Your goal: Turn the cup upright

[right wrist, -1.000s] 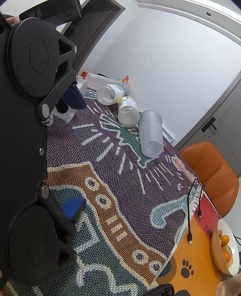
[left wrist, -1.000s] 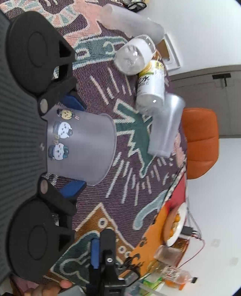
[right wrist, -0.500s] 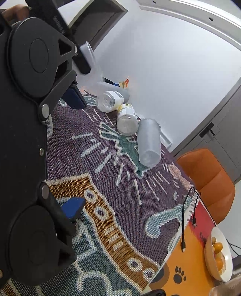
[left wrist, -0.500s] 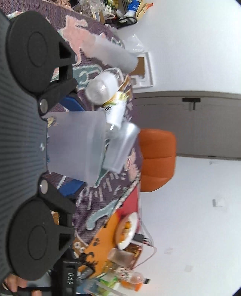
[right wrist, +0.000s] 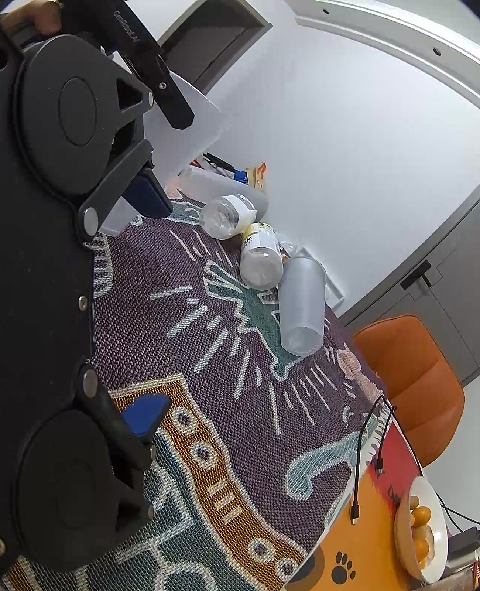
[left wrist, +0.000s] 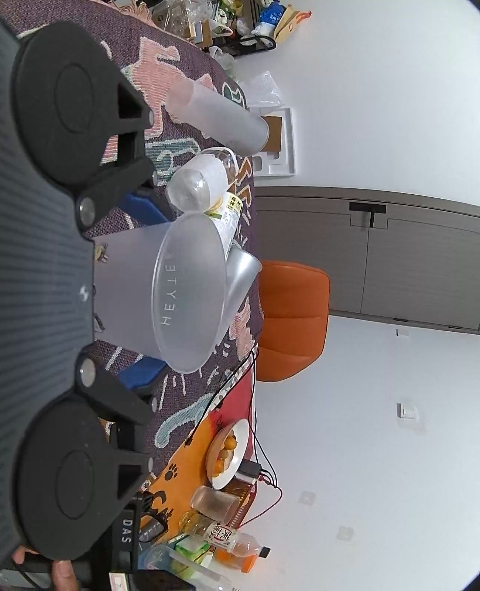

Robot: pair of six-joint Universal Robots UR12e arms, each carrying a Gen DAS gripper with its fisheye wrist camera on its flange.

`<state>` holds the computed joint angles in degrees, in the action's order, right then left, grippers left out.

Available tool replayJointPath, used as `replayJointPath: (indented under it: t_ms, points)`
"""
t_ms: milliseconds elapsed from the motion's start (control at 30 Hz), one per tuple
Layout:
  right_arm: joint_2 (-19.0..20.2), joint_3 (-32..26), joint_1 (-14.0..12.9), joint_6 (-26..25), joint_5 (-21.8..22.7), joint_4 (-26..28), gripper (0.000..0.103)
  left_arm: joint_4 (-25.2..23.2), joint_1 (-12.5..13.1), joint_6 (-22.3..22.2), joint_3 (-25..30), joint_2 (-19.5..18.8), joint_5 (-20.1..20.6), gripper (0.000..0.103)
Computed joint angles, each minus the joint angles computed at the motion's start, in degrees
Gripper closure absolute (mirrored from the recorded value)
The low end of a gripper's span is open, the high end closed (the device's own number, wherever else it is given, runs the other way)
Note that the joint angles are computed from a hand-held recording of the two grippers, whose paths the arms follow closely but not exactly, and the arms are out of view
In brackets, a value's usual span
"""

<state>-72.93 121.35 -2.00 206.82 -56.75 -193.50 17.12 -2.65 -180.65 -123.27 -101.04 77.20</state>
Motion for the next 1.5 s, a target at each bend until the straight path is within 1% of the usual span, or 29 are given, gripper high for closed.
replayJointPath:
  t_ms: [100, 167, 233, 267, 300, 367, 500, 567, 700, 1000, 1133, 1333, 1467, 1500]
  points:
    - [0.12, -0.18, 0.18, 0.02, -0.13, 0.55, 0.000, -0.14, 0.01, -0.09, -0.39, -0.03, -0.04, 0.027]
    - [0.20, -0.25, 0.27, -0.11, -0.05, 0.82, 0.000, -0.73, -0.26, 0.29, -0.56, -0.14, 0.93, 0.027]
    - [0.18, -0.20, 0.30, -0.24, 0.12, 0.97, 0.000, -0.99, -0.35, 0.09, -0.81, -0.14, 1.24, 0.025]
    - [0.17, -0.22, 0.32, -0.30, 0.17, 1.10, 0.000, -1.13, -0.24, -0.16, -0.99, -0.05, 0.87, 0.022]
    - [0.16, -0.24, 0.33, -0.35, 0.21, 1.14, 0.000, -1.40, -0.10, -0.27, -1.18, 0.09, 0.46, 0.017]
    - [0.15, -0.29, 0.37, -0.38, 0.11, 1.15, 0.000, -1.60, 0.00, -0.49, -1.52, 0.45, 0.38, 0.012]
    - [0.01, -0.26, 0.58, -0.99, -0.53, 0.79, 0.000, -0.34, 0.15, -0.93, -2.44, 1.04, 0.62, 0.007]
    - [-0.07, -0.34, 0.76, -1.45, -0.69, 0.77, 0.000, 0.01, 0.21, -1.33, -2.90, 1.40, 0.91, 0.006]
    - [-0.36, -0.42, 1.13, -2.80, -1.00, 0.39, 0.000, 1.26, 0.81, -2.40, -4.04, 2.27, 0.23, 0.006]
    - [-1.28, -0.64, 2.20, -6.19, -1.37, -0.36, 0.000, 6.50, 2.04, -5.66, -6.61, 3.69, 1.63, 0.006]
    - [-1.75, -0.76, 2.98, -8.57, -1.88, -0.19, 0.000, 7.91, 2.39, -6.63, -7.63, 4.06, 3.07, 0.006]
    - [-2.87, -0.68, 4.12, -13.98, -2.25, 0.82, 0.000, 8.63, 2.23, -8.25, -9.11, 4.98, 6.70, 0.006]
    - [-3.77, -0.32, 4.83, -17.85, -2.97, 1.78, 0.000, 8.91, 2.25, -8.71, -10.03, 5.53, 8.28, 0.000]
    - [-4.05, -0.15, 4.95, -18.70, -3.05, 2.08, 0.000, 8.77, 2.16, -8.68, -10.14, 5.60, 8.75, 0.000]
